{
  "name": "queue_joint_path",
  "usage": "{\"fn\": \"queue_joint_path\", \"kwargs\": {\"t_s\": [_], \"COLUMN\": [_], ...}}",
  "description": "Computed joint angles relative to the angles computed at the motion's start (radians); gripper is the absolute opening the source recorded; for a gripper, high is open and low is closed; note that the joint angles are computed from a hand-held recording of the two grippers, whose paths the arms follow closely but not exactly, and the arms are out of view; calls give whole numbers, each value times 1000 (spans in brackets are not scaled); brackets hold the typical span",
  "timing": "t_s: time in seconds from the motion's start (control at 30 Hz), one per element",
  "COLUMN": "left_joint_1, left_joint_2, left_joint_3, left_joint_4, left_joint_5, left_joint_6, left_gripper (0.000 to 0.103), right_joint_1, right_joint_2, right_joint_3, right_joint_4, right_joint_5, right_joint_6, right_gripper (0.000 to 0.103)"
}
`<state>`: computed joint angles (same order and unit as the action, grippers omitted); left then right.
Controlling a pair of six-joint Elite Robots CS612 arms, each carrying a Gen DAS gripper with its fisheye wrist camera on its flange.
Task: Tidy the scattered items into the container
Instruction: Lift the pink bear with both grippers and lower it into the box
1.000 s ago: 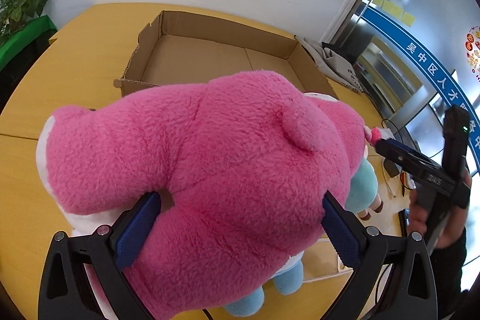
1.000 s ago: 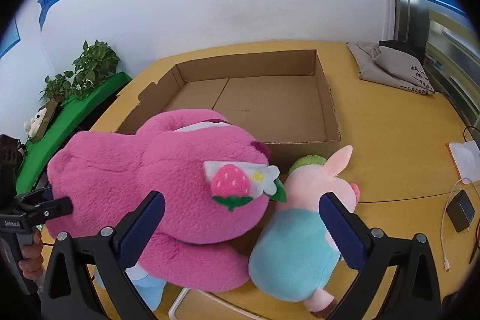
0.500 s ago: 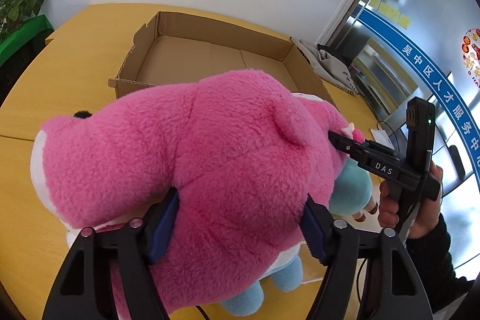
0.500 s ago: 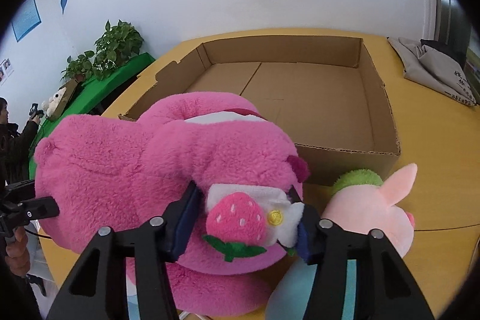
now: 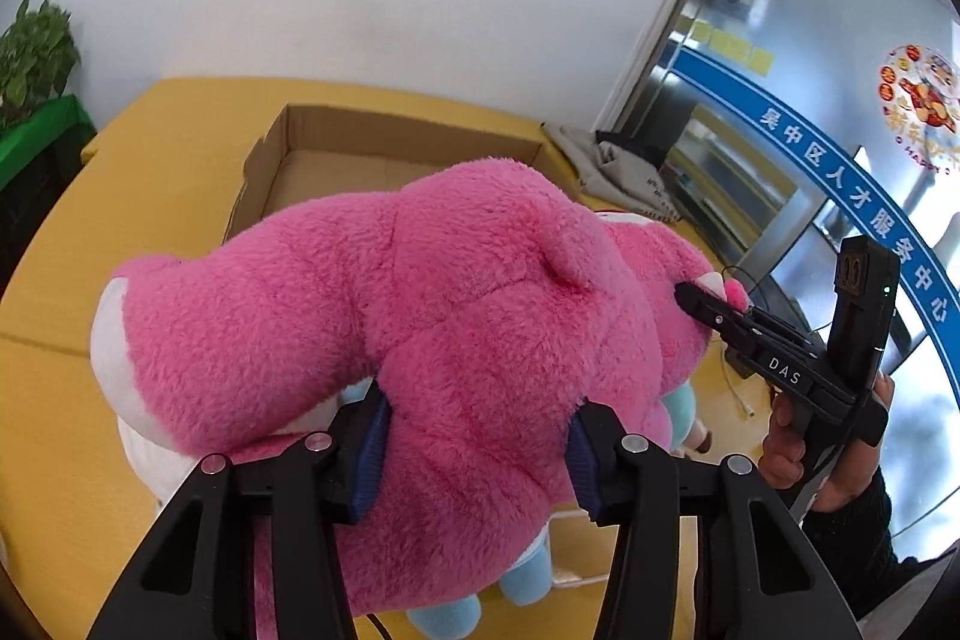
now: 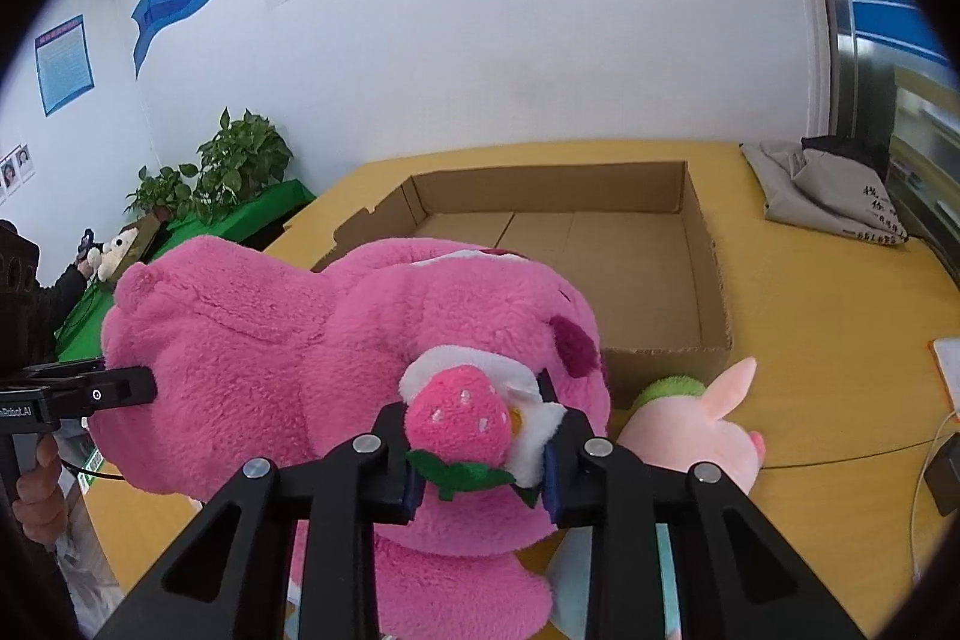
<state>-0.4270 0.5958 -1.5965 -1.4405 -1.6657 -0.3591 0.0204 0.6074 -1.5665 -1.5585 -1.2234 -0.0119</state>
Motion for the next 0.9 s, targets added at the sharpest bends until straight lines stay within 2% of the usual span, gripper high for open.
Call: {"fn": "queue_joint_path", "kwargs": {"t_s": [0.2,0.33,0.47,0.73,0.9], "left_joint_1": [8,14,29,70,89], "left_joint_2": [-77,-147,-205,-374,-492], "left_joint_3": [94,196,310,672,971], "left_joint_4": [-96,-196,-337,-496,-561], "left_joint_5": [-7,-11,-28,-79,-99], "left_joint_6": [113,174,242,277,278], "left_gripper": [53,53,53,53,53], "right_joint_1": [0,4,1,8,11], "right_joint_2": [-37,-93,-162,-304,-362], "right_joint_3": [29,108,224,511,688], "right_joint_4": [-141,-250,-376,-569,-633], "right_joint_5": [-51,-85,-97,-194,-243], "right_joint_6": [40,36,66,50,56], "right_gripper": [28,28,28,28,28]}}
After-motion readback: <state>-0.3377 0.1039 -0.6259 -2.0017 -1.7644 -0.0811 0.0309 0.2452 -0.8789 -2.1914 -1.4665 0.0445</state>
